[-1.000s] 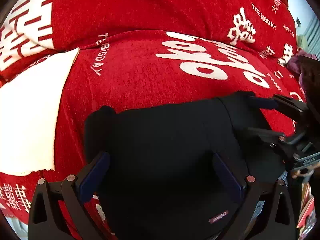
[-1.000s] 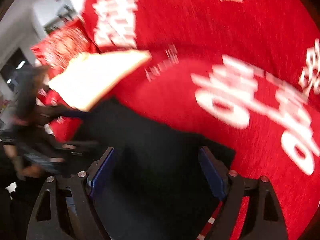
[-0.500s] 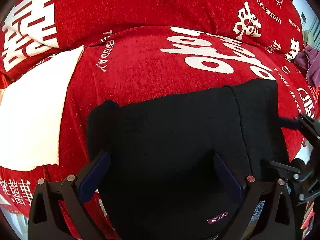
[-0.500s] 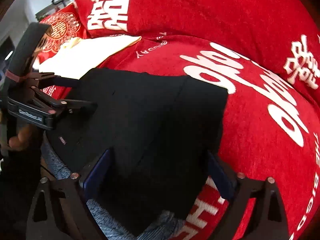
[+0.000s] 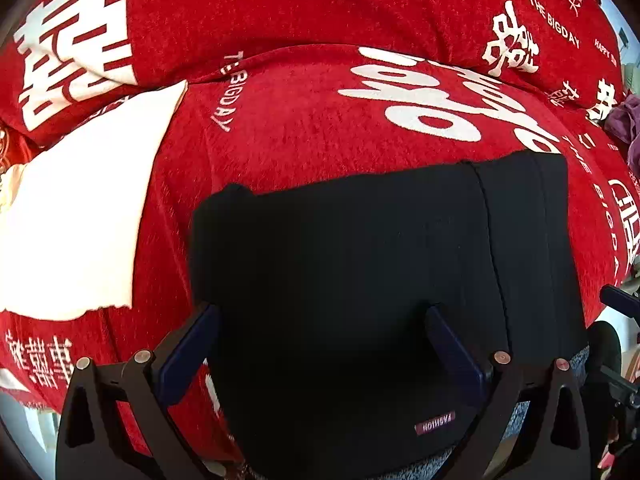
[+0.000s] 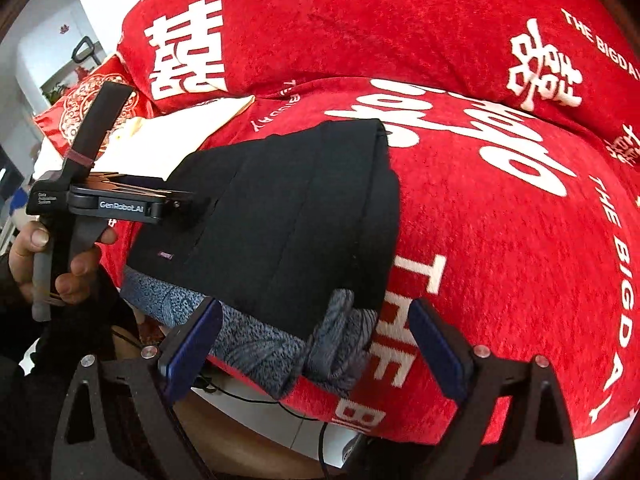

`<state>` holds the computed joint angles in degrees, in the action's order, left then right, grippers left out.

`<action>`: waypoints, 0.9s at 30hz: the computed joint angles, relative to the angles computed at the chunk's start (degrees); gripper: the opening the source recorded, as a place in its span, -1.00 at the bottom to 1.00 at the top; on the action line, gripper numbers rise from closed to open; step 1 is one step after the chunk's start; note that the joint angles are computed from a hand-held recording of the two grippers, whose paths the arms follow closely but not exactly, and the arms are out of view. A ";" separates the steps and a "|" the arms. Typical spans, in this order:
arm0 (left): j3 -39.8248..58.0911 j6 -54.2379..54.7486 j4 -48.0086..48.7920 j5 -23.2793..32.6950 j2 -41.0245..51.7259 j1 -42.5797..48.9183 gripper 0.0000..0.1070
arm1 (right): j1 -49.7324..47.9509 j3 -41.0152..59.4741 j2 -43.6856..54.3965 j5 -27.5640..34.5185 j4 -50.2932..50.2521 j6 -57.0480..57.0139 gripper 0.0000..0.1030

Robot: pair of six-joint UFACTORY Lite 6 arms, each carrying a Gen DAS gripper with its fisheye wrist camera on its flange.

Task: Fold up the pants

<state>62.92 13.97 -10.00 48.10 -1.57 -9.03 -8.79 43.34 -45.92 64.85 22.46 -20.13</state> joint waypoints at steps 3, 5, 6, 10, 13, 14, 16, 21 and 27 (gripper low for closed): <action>-1.57 0.89 -0.19 0.80 -2.03 1.11 0.91 | -3.02 -0.57 -0.17 0.99 1.79 -1.78 0.86; -3.02 1.66 0.14 1.27 -3.90 2.32 0.91 | -4.91 -0.99 -0.23 1.38 2.78 -2.77 0.86; -3.70 2.36 0.04 1.70 -4.87 3.36 0.91 | -5.58 -1.15 -0.07 1.43 3.18 -3.13 0.86; -6.56 11.24 -5.46 4.93 -8.17 12.98 0.91 | -9.82 -1.72 0.28 2.79 4.99 -6.78 0.86; -7.77 19.45 -9.94 8.15 -8.65 21.98 0.91 | -15.74 -2.47 0.88 5.21 7.68 -11.68 0.86; -7.86 21.22 -10.90 8.87 -8.40 24.07 0.91 | -18.12 -2.79 1.24 6.15 8.82 -13.66 0.86; -7.58 23.93 -12.90 10.54 -7.42 27.24 0.91 | -22.19 -3.30 2.53 7.82 10.70 -16.52 0.86; -8.06 28.51 -18.84 15.26 -5.35 29.65 0.91 | -27.50 -4.19 6.00 11.41 15.45 -20.04 0.86; -10.50 30.54 -22.67 15.59 -2.69 25.11 0.91 | -22.36 -7.03 13.27 7.75 20.83 -20.74 0.86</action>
<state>52.42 44.51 -32.67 63.69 -4.25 16.08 -31.14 36.30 -32.65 72.61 43.29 -40.87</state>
